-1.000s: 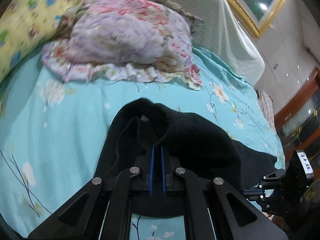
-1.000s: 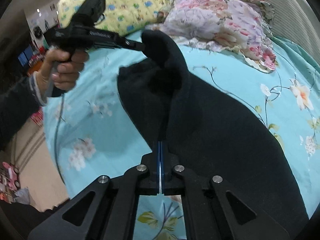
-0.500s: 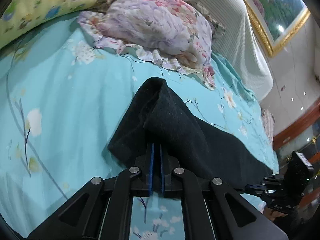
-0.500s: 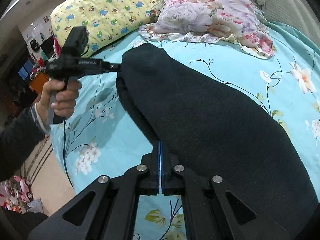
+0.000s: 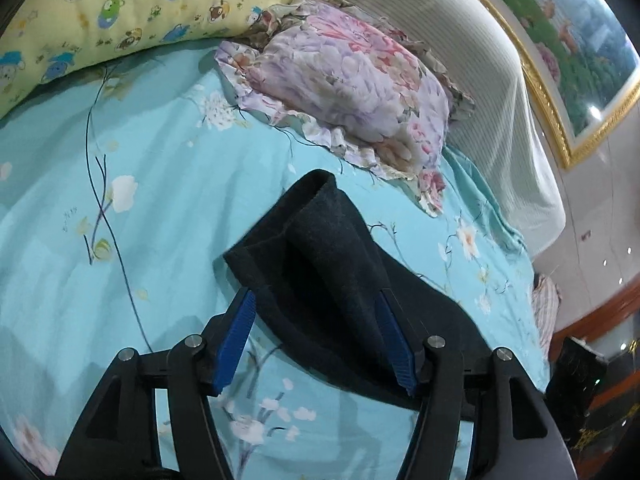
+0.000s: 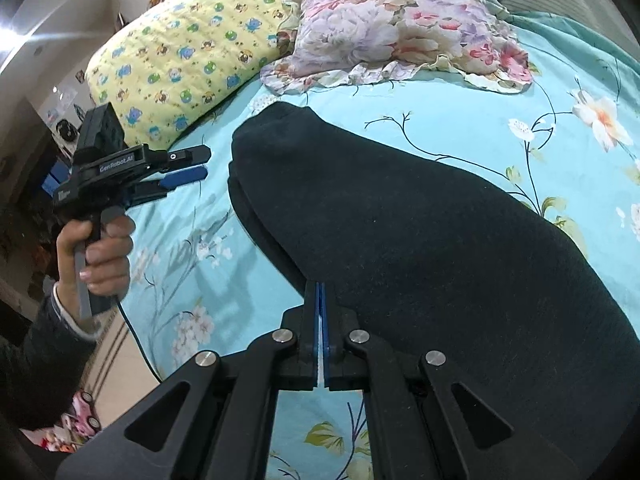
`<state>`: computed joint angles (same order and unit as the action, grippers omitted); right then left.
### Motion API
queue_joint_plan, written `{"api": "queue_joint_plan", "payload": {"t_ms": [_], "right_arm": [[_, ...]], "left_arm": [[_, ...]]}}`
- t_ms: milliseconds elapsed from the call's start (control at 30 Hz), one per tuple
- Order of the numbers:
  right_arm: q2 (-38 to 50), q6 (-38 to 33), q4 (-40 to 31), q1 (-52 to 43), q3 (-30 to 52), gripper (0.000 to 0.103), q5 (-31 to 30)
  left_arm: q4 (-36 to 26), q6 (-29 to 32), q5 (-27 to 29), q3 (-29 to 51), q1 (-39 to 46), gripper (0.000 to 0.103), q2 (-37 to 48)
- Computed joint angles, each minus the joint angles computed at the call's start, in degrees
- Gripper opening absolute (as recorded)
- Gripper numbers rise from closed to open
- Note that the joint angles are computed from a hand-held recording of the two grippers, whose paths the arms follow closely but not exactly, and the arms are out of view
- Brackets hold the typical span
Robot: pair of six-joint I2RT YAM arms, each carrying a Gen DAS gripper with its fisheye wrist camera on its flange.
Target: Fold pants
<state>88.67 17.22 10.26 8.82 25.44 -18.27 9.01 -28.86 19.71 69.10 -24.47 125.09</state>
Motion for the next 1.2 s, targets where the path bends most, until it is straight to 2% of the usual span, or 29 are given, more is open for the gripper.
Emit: {"api": "queue_joint_plan", "payload": {"t_ms": [200, 267, 300, 367, 400, 433, 533, 667, 833, 867, 900, 933, 967, 1200], "right_arm": [[-1.5, 0.5, 0.0, -3.5, -0.8, 0.004, -3.0], [-2.2, 0.5, -0.4, -4.3, -1.1, 0.006, -3.0], [-2.5, 0.3, -0.4, -4.8, -1.2, 0.011, -2.9], [-2.7, -0.2, -0.8, -5.8, -1.2, 0.032, -2.8], [-2.9, -0.3, -0.9, -6.3, -1.1, 0.054, -2.1], [-3.3, -0.3, -0.6, -6.9, -1.3, 0.062, -1.2], [-3.7, -0.7, -0.5, -9.8, -0.8, 0.063, -0.8], [-0.3, -2.1, -2.0, -13.8, 3.1, 0.063, -1.0], [3.8, -4.0, -3.3, -16.3, 7.6, 0.063, -0.1], [4.6, -4.4, -3.4, -16.5, 8.4, 0.063, 0.2], [6.2, -4.7, -3.6, -16.7, 9.8, 0.063, 0.5], [7.6, -4.8, -4.0, -16.8, 11.1, 0.063, 1.0], [9.0, -4.9, -4.4, -17.0, 12.2, 0.063, 1.5], [15.3, -5.6, -5.8, -17.6, 16.9, 0.063, 2.0]], "left_arm": [[-3.7, -4.1, -3.6, 3.1, -1.8, 0.068, 1.3], [-5.5, -5.4, -4.8, 4.7, -2.4, 0.070, 2.1], [-6.3, -5.8, -5.1, 5.6, -2.7, 0.070, 2.6], [-7.4, -6.4, -6.3, 6.9, -3.1, 0.070, 3.3], [-8.2, -6.9, -6.9, 7.8, -3.4, 0.070, 3.9], [-9.0, -7.2, -7.4, 8.8, -3.7, 0.071, 4.4], [-11.2, -9.1, -10.1, 11.4, -4.3, 0.072, 5.9], [-10.9, -11.9, -10.1, 12.9, -4.6, 0.072, 7.1], [-13.7, -11.7, -12.3, 17.3, -5.5, 0.069, 9.5], [-14.0, -11.6, -12.6, 17.9, -5.6, 0.063, 10.0], [-13.5, -11.3, -12.5, 18.2, -5.6, 0.045, 10.5], [-13.4, -10.9, -12.2, 18.4, -5.6, 0.033, 10.8], [-13.5, -10.5, -11.7, 18.8, -5.5, 0.014, 11.2], [-8.6, -6.3, -12.7, 12.2, -6.4, 0.006, 6.8]]}}
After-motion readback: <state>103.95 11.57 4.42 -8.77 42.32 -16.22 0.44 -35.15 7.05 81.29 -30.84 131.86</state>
